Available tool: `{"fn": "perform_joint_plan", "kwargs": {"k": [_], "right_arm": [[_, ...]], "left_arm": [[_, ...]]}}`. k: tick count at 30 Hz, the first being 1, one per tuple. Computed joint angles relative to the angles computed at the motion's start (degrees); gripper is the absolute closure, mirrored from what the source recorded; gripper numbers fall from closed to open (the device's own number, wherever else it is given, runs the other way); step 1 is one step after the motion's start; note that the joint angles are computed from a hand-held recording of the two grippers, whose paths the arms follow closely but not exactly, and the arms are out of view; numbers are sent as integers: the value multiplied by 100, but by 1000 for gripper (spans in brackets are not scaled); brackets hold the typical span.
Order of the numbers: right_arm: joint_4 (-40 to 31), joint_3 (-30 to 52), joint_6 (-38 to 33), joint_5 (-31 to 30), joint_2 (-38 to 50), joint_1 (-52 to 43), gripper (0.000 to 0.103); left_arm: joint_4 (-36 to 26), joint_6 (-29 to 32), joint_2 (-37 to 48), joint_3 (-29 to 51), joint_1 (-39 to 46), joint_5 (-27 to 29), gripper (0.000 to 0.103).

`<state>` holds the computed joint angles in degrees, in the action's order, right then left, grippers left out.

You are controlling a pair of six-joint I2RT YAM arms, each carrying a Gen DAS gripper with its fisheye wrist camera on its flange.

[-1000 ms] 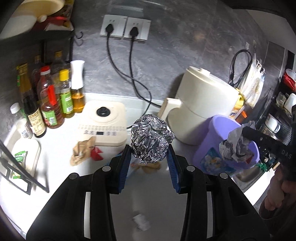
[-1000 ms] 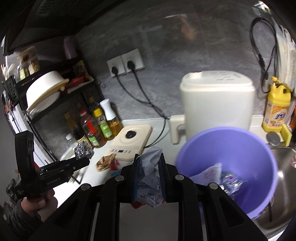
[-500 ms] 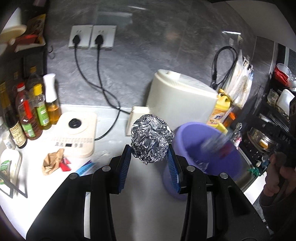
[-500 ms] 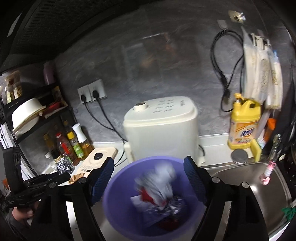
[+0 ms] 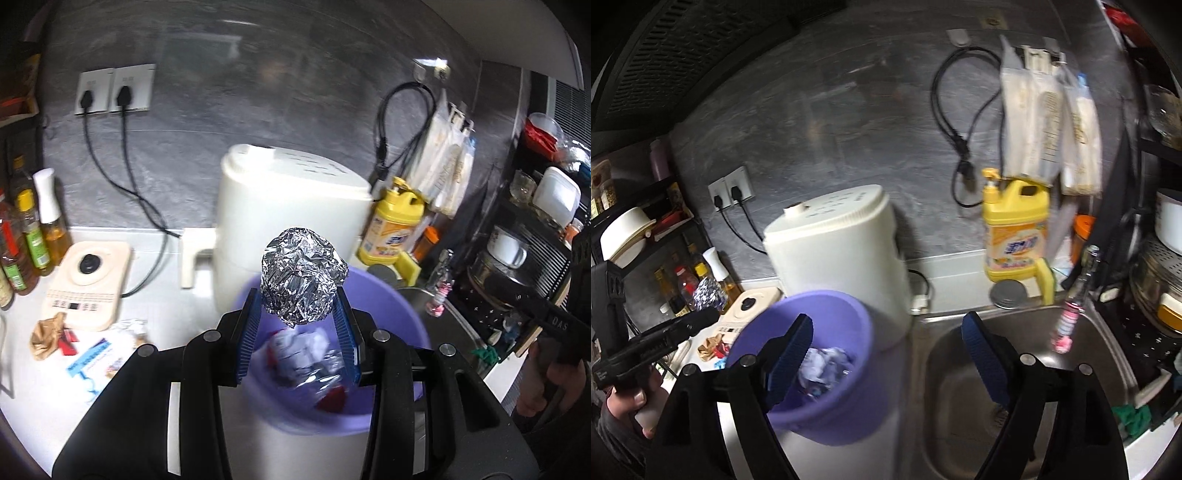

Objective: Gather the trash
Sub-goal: 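Carry the foil ball over the lilac bucket and open the left tool, then move the left tool to the white blister pack and grasp it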

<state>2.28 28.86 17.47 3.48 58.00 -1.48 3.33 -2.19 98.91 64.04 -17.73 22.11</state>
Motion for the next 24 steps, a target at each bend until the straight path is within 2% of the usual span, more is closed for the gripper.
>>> {"fn": "perform_joint_plan", "kwargs": {"k": [4,6,9,12,17,24], "right_arm": [[-170,-282,-171,-389,-420,-561,21],[-227,-400,-245,-612,-574,-844,21],[-251,-519,-272,-805,-711,-1071,18],[-186,-628,-273,-1034,-713,-1227,17],[87,-746,-177,-1033,-580,-965,7],[639,-816,128,-876,-54,-138,7]], "left_arm": [[73,-148,135,113,-379,-155,59],[172,-226,169,113,-537,-230,27],[293,-238,144,32,-673,-241,11],[269,-220,89,-53,-711,-371,6],[196,-262,-108,-326,-533,-622,6],[49,-162,-465,-819,4,-876,6]]}}
